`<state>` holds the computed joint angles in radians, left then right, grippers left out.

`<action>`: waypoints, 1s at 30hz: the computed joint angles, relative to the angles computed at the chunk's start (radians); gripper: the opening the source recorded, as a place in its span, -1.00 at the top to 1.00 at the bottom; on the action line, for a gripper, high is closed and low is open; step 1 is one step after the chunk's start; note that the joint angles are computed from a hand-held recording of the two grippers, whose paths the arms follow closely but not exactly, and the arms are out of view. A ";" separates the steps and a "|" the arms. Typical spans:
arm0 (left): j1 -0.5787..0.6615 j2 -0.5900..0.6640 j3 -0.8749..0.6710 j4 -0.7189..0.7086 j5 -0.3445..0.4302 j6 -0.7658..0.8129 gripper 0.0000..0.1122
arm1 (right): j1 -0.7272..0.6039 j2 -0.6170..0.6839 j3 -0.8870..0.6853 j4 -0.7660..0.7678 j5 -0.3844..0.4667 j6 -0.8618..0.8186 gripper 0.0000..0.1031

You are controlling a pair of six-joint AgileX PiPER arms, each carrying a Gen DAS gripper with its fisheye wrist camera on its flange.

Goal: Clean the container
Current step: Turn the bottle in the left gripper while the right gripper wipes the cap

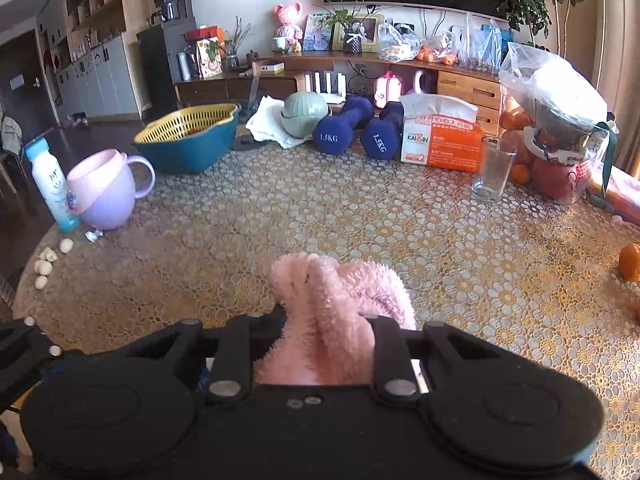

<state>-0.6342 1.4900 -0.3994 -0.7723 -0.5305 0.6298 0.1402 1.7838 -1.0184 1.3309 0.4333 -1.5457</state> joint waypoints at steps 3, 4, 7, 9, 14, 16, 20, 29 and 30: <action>-0.005 0.010 -0.022 -0.032 -0.002 0.036 -0.15 | -0.069 -0.091 0.049 0.012 0.152 -0.051 0.58; -0.004 0.015 -0.030 -0.036 -0.003 0.040 -0.15 | -0.086 -0.117 0.063 0.013 0.202 -0.067 0.58; 0.002 0.028 -0.057 -0.050 0.005 0.055 -0.15 | -0.115 -0.169 0.090 0.003 0.316 -0.083 0.58; 0.005 0.036 -0.075 -0.064 0.012 0.069 -0.15 | -0.119 -0.172 0.096 -0.007 0.366 -0.097 0.58; 0.010 0.064 -0.106 -0.059 0.006 0.077 -0.14 | -0.088 -0.144 0.118 0.050 0.293 -0.189 0.57; 0.025 0.073 -0.128 -0.055 0.023 0.081 -0.14 | -0.113 -0.117 0.102 0.079 0.297 -0.172 0.57; 0.059 0.096 -0.172 -0.042 0.055 0.085 -0.14 | -0.170 -0.027 0.048 0.119 0.306 -0.086 0.57; 0.098 0.053 -0.174 -0.009 0.095 0.086 -0.14 | -0.177 0.168 -0.032 0.073 0.305 0.003 0.59; 0.101 0.050 -0.178 -0.021 0.098 0.106 -0.14 | -0.174 0.172 -0.028 0.081 0.305 -0.009 0.59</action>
